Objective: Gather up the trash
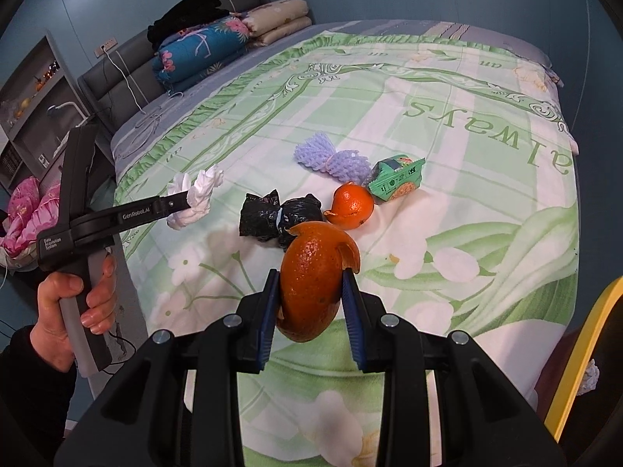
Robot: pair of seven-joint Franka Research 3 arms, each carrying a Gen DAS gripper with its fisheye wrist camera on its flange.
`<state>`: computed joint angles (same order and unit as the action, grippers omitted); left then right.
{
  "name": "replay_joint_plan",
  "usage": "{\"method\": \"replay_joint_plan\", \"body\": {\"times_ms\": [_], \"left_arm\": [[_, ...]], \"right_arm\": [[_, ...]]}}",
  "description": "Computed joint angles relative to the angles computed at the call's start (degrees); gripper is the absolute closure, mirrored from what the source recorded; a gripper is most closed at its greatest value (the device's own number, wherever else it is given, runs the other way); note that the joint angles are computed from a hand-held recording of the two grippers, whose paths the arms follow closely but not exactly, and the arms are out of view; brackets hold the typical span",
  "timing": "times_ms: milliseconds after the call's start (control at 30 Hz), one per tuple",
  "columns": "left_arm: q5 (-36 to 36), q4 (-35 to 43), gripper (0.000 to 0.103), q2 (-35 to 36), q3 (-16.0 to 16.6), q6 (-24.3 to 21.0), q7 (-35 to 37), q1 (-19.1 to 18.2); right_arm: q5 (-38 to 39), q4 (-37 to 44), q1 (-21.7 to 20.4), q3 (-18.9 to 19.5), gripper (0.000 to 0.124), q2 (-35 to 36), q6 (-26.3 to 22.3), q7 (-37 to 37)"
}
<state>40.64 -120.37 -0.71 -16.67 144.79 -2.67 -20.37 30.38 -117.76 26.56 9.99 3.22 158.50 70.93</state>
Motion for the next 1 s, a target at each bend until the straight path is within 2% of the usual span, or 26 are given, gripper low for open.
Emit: {"method": "replay_joint_plan", "body": {"times_ms": [333,633,1000], "left_arm": [[2.41,-0.80,0.079,-2.10,-1.96,-1.17,-4.60,-1.68],[4.24,2.56,0.079,-1.32,-3.46,-4.34,-6.02,-3.96],[6.58,7.85,0.079,1.97,-3.71,-6.13,-7.78,-7.18]], "right_arm": [[4.54,-5.24,0.30,-0.78,0.094,-6.26,1.89,-4.46],[9.78,-9.37,1.26,-2.85,0.094,-12.10,3.39,-9.54],[13.62,-12.77,1.68,-5.51,0.094,-17.33,4.47,-13.29]]}}
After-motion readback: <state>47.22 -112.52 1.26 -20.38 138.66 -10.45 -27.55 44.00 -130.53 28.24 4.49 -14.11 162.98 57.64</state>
